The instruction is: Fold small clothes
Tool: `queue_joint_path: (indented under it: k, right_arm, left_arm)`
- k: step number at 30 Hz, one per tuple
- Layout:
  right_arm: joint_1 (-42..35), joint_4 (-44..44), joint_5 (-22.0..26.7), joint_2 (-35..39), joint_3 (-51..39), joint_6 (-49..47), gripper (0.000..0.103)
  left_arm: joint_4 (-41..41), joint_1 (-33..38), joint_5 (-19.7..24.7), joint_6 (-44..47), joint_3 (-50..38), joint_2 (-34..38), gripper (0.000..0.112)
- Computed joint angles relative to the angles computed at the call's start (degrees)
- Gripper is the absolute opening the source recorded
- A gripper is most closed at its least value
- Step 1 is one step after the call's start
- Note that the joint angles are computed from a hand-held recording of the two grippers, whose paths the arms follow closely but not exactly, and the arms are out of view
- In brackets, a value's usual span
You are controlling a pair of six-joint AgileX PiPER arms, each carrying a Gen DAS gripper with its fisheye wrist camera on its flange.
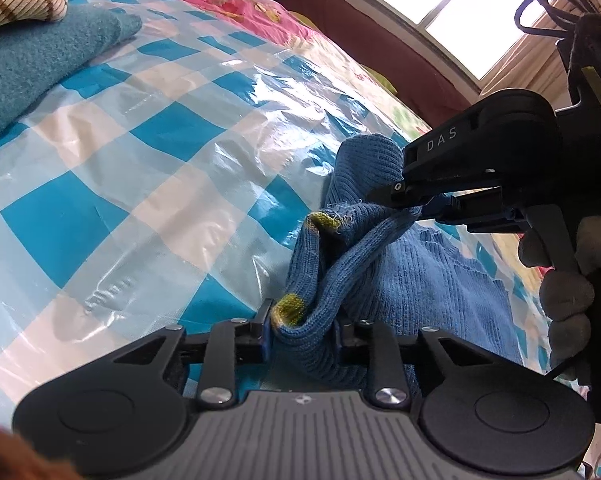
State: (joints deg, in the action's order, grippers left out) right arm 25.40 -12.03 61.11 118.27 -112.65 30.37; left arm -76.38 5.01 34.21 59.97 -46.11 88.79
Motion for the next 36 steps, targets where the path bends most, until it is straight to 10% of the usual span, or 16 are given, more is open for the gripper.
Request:
queue_joint_path:
  k: [15,36]
  right_arm:
    - [-5.6,5.8,-9.9,-13.2,15.5,-3.0,0.012]
    - [-33.6,25.3,-23.5,-30.2,45.2,-22.1,0.011]
  left_arm:
    - [0.4,-3.2,3.3,0.5,0.3,-6.3,0.019]
    - [14.8,-34.1,-8.0,-12.9,-9.4,-1.1,0.019]
